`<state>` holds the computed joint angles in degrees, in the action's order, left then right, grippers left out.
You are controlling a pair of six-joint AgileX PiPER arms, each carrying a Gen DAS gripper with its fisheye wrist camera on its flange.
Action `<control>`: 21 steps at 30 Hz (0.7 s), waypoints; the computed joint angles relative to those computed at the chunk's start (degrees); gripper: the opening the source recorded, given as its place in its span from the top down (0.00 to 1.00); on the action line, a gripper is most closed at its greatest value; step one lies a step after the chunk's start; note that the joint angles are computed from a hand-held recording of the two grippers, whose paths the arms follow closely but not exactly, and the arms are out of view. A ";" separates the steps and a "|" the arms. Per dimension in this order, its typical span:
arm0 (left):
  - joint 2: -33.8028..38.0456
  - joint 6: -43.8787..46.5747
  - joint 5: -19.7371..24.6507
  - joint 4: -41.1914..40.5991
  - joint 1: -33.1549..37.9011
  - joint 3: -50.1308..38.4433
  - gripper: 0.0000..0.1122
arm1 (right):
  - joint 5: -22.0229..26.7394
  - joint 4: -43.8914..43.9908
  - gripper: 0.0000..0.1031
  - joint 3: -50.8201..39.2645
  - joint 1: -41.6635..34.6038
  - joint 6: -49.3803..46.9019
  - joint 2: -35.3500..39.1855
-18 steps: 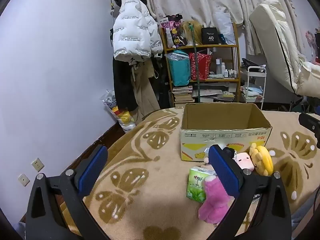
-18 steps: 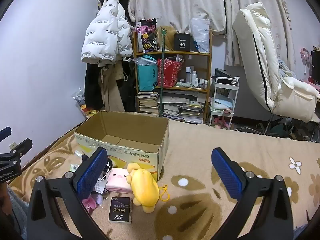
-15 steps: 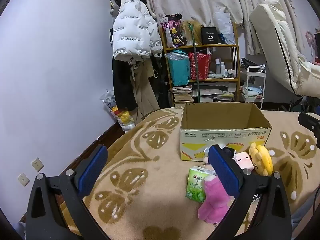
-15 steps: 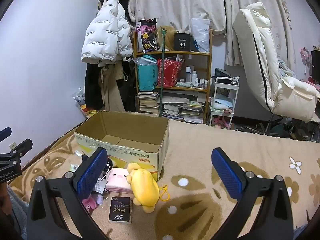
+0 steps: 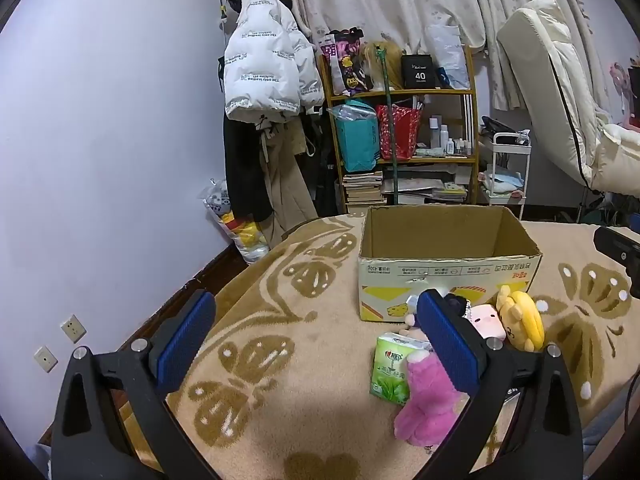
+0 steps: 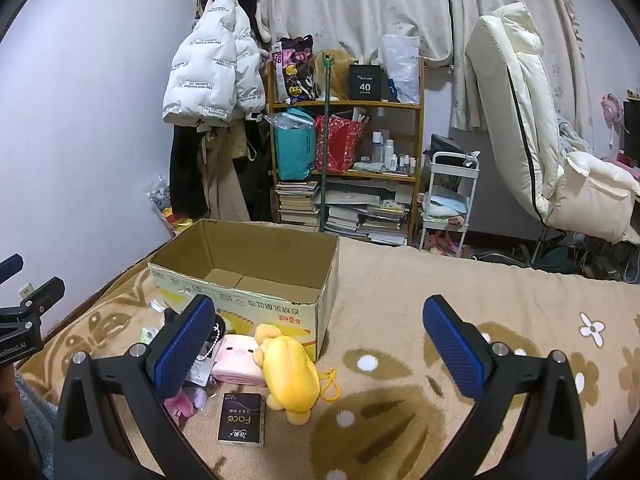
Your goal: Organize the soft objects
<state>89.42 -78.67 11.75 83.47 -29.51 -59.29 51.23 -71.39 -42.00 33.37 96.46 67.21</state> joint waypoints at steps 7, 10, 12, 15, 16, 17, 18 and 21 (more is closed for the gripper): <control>-0.28 -0.14 0.00 0.21 0.05 0.27 0.11 | 0.02 0.15 0.00 -0.08 0.02 -0.10 0.04; -0.23 -0.12 -0.15 0.23 0.15 0.26 0.11 | 0.02 0.15 0.00 -0.08 0.02 -0.10 0.04; -0.21 -0.20 -0.15 0.29 0.15 0.26 0.11 | 0.00 0.15 0.00 -0.08 0.01 -0.09 0.06; -0.26 0.26 -0.21 -0.16 0.22 0.21 0.11 | 0.02 0.12 0.00 -0.07 0.02 -0.04 0.09; -0.19 -0.09 0.00 0.11 0.07 0.18 0.11 | 0.00 0.10 0.00 -0.08 0.01 -0.01 0.12; -0.16 0.10 -0.02 -0.08 0.09 0.15 0.11 | 0.00 0.10 0.00 -0.08 0.01 -0.01 0.12; -0.21 0.71 -0.13 -0.69 0.24 0.08 0.11 | -0.05 0.12 0.00 -0.06 0.00 -0.01 0.13; -0.37 0.66 0.05 -0.65 0.06 0.24 0.11 | -0.05 0.18 0.00 -0.10 -0.01 -0.08 0.13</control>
